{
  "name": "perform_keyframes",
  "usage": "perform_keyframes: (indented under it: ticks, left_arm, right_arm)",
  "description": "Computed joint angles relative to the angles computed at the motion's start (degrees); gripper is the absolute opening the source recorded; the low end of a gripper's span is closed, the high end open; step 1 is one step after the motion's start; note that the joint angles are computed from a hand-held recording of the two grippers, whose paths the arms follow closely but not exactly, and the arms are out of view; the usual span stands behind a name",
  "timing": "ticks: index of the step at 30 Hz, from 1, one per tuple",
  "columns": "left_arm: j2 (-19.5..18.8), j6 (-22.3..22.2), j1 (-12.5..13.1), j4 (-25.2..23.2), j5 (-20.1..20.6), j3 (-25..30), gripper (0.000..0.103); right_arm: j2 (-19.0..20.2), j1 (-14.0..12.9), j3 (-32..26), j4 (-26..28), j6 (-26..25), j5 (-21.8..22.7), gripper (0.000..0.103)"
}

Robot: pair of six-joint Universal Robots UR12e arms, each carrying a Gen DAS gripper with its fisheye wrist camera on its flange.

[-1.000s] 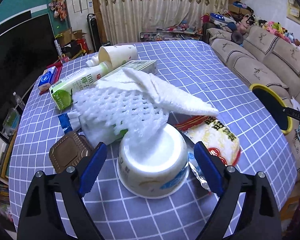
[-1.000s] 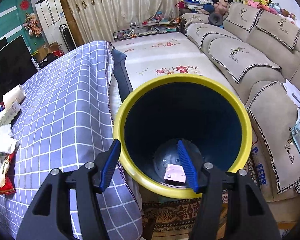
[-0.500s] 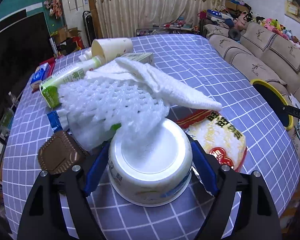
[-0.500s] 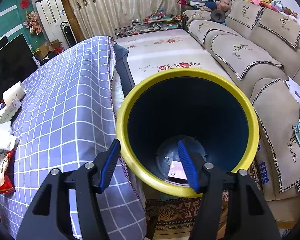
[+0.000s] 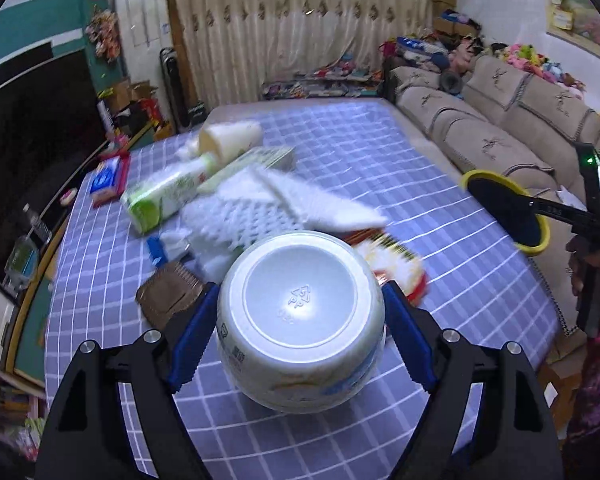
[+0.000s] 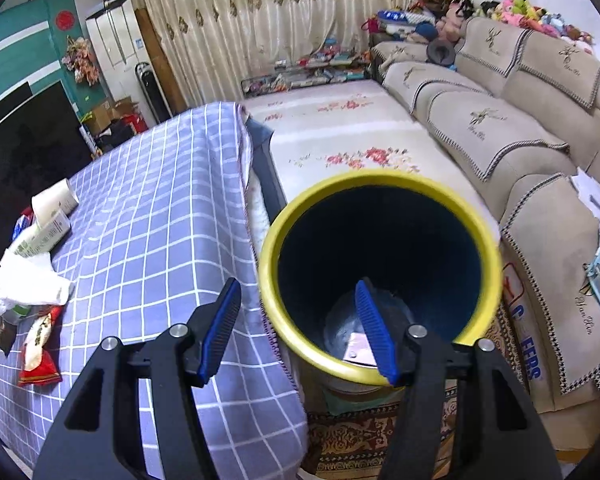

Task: Collect trash
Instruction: 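Carry the white cup over the yellow bin and open the left gripper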

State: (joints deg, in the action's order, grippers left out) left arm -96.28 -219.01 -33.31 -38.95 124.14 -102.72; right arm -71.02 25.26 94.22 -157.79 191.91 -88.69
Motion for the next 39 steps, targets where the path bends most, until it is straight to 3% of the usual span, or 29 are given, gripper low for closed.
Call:
perform_keyframes:
  ticks: [8,15,19,24,29,33,39]
  left_arm:
    - [-5.44,12.86,1.11,7.93,-9.3,6.81,0.08]
    - [-15.52,22.95,2.2,7.09,-19.34,19.83,0.08]
    - [-22.95,27.66,2.16,2.13,-21.98,29.77,0.08]
    - [-31.08,28.51,2.78,-8.16,-26.11,41.92,0.08]
    - [-38.33,30.25,2.84,-17.4,-26.38,52.31,0.08]
    - [-41.14,29.66,2.9,-21.59,-27.86,56.03,0.081]
    - [-41.9,29.1,2.7,-22.04,-28.12,56.71,0.081]
  right_arm:
    - [-4.54,-1.77,5.04,-3.74,1.24,-5.52,0.06]
    - [-7.51,-4.76,9.04,-5.7,4.19,-7.37,0.06]
    - [-8.91,-6.21,10.69,-6.33,5.48,-8.0,0.06]
    - [-9.57,-7.32,11.4,-6.05,5.99,-8.25,0.061]
    - [-9.42,-8.19,11.33,-5.8,6.61,-7.9,0.061]
    - [-9.29,-8.69,11.28,-5.64,6.86,-7.78,0.061]
    - [-9.22,-8.98,11.25,-5.37,7.31,-8.04,0.062]
